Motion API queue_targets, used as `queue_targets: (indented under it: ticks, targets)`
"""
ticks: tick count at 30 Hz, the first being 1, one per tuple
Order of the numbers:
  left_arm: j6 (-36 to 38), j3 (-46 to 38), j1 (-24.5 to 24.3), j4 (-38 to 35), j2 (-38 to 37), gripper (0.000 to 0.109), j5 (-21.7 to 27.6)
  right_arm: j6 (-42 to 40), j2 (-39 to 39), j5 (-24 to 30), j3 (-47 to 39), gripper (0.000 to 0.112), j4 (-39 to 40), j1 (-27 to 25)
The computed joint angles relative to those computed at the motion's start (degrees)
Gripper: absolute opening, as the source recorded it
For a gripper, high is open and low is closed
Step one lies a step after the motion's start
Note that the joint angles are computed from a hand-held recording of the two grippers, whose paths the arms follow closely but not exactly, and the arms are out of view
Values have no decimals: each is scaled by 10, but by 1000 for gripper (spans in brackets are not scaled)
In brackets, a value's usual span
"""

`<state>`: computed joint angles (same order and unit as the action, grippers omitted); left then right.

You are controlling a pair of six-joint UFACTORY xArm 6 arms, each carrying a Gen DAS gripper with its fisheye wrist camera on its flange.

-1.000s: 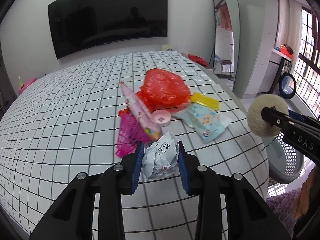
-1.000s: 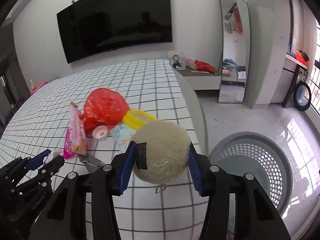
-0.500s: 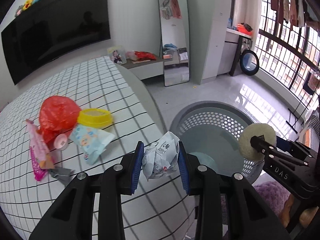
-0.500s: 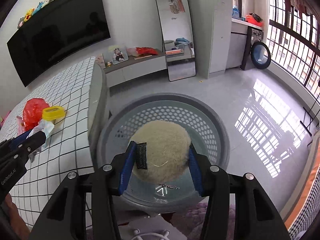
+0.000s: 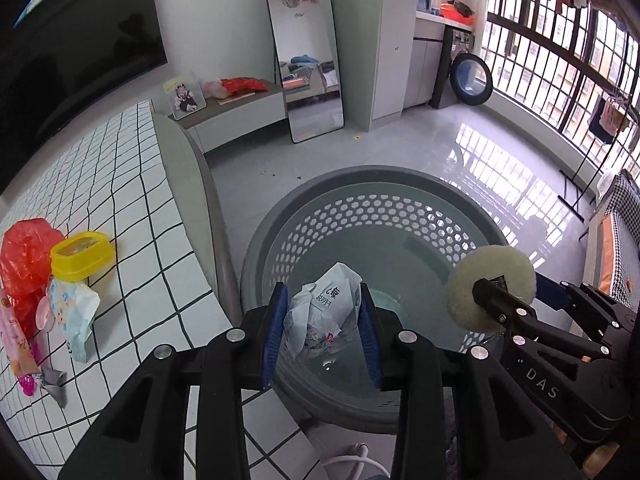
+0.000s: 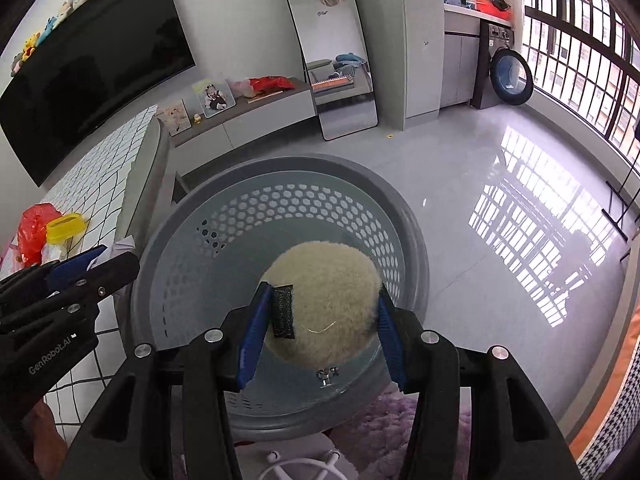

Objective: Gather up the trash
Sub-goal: 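Carry the paper and the ball in both tools over the grey laundry basket, then open the right tool to drop the ball while the left tool drops the paper into the basket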

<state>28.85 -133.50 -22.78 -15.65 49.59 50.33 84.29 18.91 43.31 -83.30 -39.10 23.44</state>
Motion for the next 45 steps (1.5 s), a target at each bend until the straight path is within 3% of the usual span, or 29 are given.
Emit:
queue_targets:
  ticks: [9, 16, 19, 21, 23, 27, 45]
  targets:
    - [-22, -109, 0, 17, 66, 36, 59, -25, 20, -20, -12, 50, 20, -17]
    - [-33, -121, 1, 20, 72, 38, 66, -26, 20, -33, -4, 50, 30, -26]
    - [-37, -126, 2, 17, 75, 46, 70, -26, 18, -39, 0, 51, 32, -29]
    - [-43, -145, 4, 14, 84, 55, 80, -22, 16, -40, 3, 58, 30, -29]
    - [-45, -128, 4, 16, 74, 58, 67, -10, 12, -40, 6, 68, 15, -28]
    - [-48, -97, 6, 17, 57, 67, 45, -5, 10, -32, 3, 69, 8, -26]
    - [-37, -23, 9, 15, 11, 73, 3, 13, 1, -34, 13, 69, 2, -21]
